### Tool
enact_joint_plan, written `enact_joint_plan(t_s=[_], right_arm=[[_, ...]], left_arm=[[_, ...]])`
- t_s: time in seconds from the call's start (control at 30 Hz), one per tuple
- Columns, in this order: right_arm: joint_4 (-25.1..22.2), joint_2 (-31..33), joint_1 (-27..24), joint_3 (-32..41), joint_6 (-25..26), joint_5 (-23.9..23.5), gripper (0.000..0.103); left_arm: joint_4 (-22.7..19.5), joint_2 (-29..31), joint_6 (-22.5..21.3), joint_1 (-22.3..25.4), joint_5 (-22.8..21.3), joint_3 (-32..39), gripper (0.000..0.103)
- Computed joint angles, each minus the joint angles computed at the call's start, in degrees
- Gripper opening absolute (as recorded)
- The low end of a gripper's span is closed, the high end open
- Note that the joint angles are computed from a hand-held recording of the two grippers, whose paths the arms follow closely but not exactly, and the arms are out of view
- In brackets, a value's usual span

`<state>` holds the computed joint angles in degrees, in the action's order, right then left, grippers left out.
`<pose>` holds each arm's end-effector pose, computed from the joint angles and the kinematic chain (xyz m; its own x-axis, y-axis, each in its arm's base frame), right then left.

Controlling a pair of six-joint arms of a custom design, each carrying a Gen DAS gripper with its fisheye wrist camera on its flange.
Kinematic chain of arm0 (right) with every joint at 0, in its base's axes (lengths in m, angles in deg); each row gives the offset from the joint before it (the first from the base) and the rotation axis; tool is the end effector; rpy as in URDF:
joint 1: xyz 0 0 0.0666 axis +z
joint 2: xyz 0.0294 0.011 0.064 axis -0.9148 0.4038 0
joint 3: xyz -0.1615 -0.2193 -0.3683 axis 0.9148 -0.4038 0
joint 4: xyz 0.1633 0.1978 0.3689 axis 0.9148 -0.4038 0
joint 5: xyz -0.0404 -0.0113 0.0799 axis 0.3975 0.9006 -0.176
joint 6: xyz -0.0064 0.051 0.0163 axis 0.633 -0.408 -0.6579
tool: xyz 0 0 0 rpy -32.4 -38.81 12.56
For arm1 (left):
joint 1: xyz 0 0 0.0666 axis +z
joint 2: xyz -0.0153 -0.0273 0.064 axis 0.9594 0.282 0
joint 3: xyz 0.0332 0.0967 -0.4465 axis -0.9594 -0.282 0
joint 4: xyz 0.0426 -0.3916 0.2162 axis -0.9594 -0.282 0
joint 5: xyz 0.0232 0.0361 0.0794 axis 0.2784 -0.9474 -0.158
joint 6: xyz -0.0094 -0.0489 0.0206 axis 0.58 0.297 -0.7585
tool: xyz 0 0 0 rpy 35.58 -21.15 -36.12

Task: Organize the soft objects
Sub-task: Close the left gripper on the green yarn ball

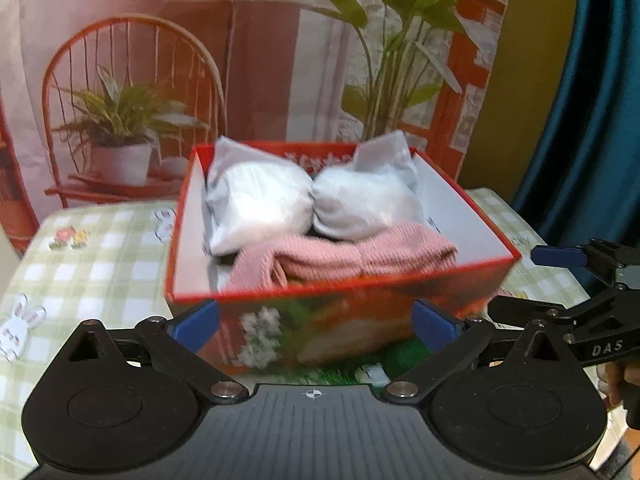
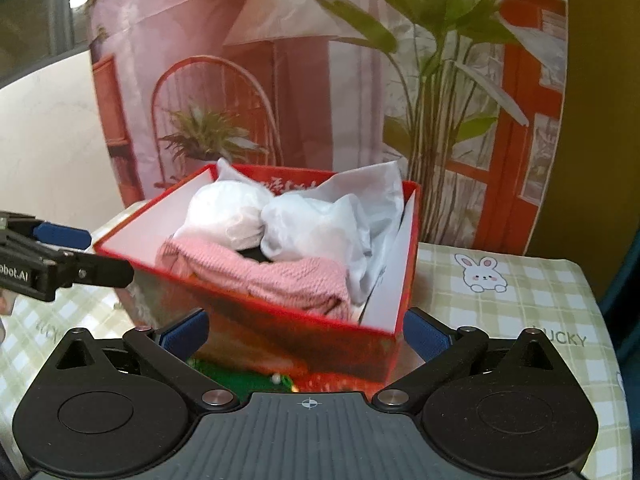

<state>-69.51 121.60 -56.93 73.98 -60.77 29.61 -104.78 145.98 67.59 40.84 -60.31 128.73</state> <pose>0.3655 0.0705 0.5509 -0.5269 -0.2374 -0.8161 -0.4903 0.8692 0.0638 0.3061 -0.1828 0.5681 -0.6171 0.0175 -0.7867 0.0797 0.9960 -0.0403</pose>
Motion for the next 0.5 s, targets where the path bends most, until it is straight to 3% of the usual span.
enact_joint_plan(t_s=[0.17, 0.23, 0.3, 0.37, 0.5], right_arm=[[-1.68, -1.08, -0.58, -1.79, 2.14, -0.67, 0.087], [-2.39, -1.28, -0.34, -2.66, 2.99, -0.42, 0.076], [-3.15, -1.25, -0.06, -3.50, 3.70, -0.95, 0.070], [-3.31, -1.37, 0.61, -4.47, 4.24, -0.89, 0.064], [-2.68, -0.88, 2.55, -5.92, 4.25, -0.32, 0.062]], left_arm=[[1.13, -0.80, 1.56, -0.69, 2.45, -2.58, 0.101], [2.18, -0.92, 1.93, -0.71, 4.13, -3.46, 0.097], [2.79, -0.51, 2.16, -0.24, 6.95, -3.88, 0.080], [3.42, 0.17, 2.49, 0.29, 10.27, -4.25, 0.069], [4.63, 2.10, 4.12, 1.03, 13.81, -4.81, 0.062]])
